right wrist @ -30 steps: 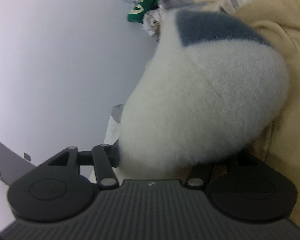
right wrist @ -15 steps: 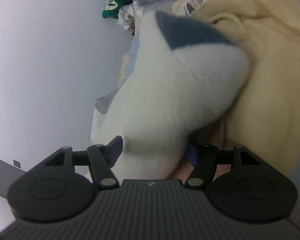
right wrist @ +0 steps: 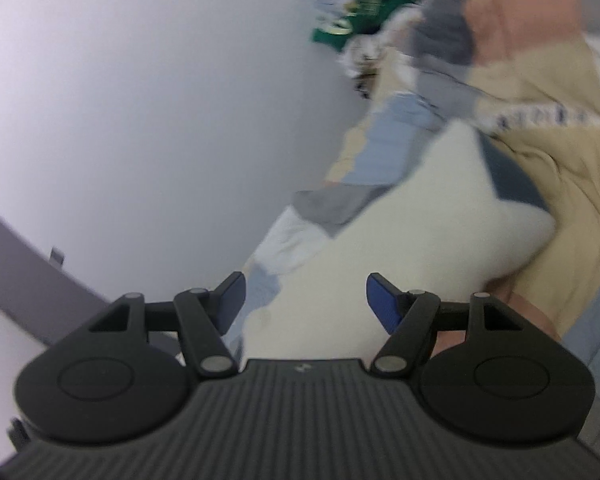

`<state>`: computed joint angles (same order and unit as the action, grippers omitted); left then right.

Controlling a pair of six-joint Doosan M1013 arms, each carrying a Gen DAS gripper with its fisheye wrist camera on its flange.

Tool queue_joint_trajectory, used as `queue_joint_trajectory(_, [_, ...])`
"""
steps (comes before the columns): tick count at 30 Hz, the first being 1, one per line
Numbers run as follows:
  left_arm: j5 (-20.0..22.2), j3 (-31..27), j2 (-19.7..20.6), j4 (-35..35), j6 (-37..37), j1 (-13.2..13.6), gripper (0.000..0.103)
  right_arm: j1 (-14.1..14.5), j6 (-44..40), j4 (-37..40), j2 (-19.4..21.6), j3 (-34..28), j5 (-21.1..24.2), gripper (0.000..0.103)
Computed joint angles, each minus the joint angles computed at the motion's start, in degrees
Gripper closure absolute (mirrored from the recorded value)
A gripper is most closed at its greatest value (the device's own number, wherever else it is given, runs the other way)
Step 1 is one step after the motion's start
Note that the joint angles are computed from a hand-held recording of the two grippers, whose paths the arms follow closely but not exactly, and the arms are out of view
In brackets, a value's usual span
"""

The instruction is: Fold large clothes

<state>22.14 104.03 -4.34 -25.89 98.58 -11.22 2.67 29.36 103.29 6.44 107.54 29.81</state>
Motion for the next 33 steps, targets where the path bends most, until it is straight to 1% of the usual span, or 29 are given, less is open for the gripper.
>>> queue_joint_trajectory(1, [0.28,0.33,-1.23,1.73,-0.42,-0.55,0.021,0.15,-0.15,-0.61,-0.95,0.20,0.34,0.033])
queue_joint_trajectory(2, [0.10,0.59,-2.33,5.01,-2.15,-1.42,0.021,0.21,0.15,-1.51,-1.55,0.13,0.85,0.033])
queue_joint_trajectory(5, [-0.99,2.24,-5.90,20.80,-13.04,-4.77,0.021,1.02,4.58,-10.20,-3.78,-0.29,1.08,0.033])
queue_joint_trajectory(6, [-1.15,2.87,-6.96,25.51,-16.11,-5.81,0.021,1.57,4.79,-13.32,-4.69,-0.37,0.63,0.033])
queue_joint_trajectory(8, [-1.49,4.24,-8.95,30.95,-19.77,-7.23,0.021,2.72,2.56,-16.03,-6.59,0.27,-0.76,0.033])
queue_joint_trajectory(11, [-1.57,6.34,-11.74,38.24,-25.20,-8.98,0.021,3.93,-1.72,-16.24,-9.14,2.02,-1.92,0.033])
queue_joint_trajectory(12, [-1.66,6.98,-12.52,39.16,-25.89,-9.27,0.021,4.36,-2.96,-16.31,-9.96,2.65,-2.39,0.033])
queue_joint_trajectory(14, [-1.91,8.15,-13.98,38.49,-25.53,-9.41,0.021,5.31,-5.91,-15.98,-11.29,3.87,-3.88,0.033])
queue_joint_trajectory(19, [-2.22,10.61,-16.78,40.37,-27.28,-9.63,0.021,9.19,-17.58,-11.20,-14.66,8.12,-11.41,0.033])
queue_joint_trajectory(21, [-2.33,11.42,-17.67,41.69,-28.43,-9.58,0.021,10.29,-18.54,-11.88,-15.35,9.19,-12.69,0.033])
queue_joint_trajectory(23, [-2.42,12.28,-18.54,41.98,-29.19,-9.36,0.021,11.29,-17.74,-13.06,-15.93,9.96,-13.85,0.033])
queue_joint_trajectory(26, [-3.26,13.62,-19.75,39.21,-27.31,-8.40,0.021,13.12,-20.51,-11.74,-16.51,11.06,-16.69,0.033])
queue_joint_trajectory(28, [-3.84,14.44,-20.40,37.83,-26.63,-7.66,0.021,14.12,-24.45,-9.24,-16.68,11.68,-18.16,0.033])
queue_joint_trajectory(30, [-4.22,15.20,-20.96,38.61,-27.77,-7.13,0.021,14.77,-26.25,-7.58,-16.93,12.26,-19.22,0.033])
queue_joint_trajectory(31, [-4.30,15.50,-21.20,39.60,-28.66,-6.95,0.021,15.00,-25.83,-7.72,-17.03,12.54,-19.75,0.033])
queue_joint_trajectory(33, [-4.57,16.14,-21.74,43.10,-31.82,-6.87,0.021,15.28,-22.39,-10.53,-17.20,12.95,-20.82,0.033])
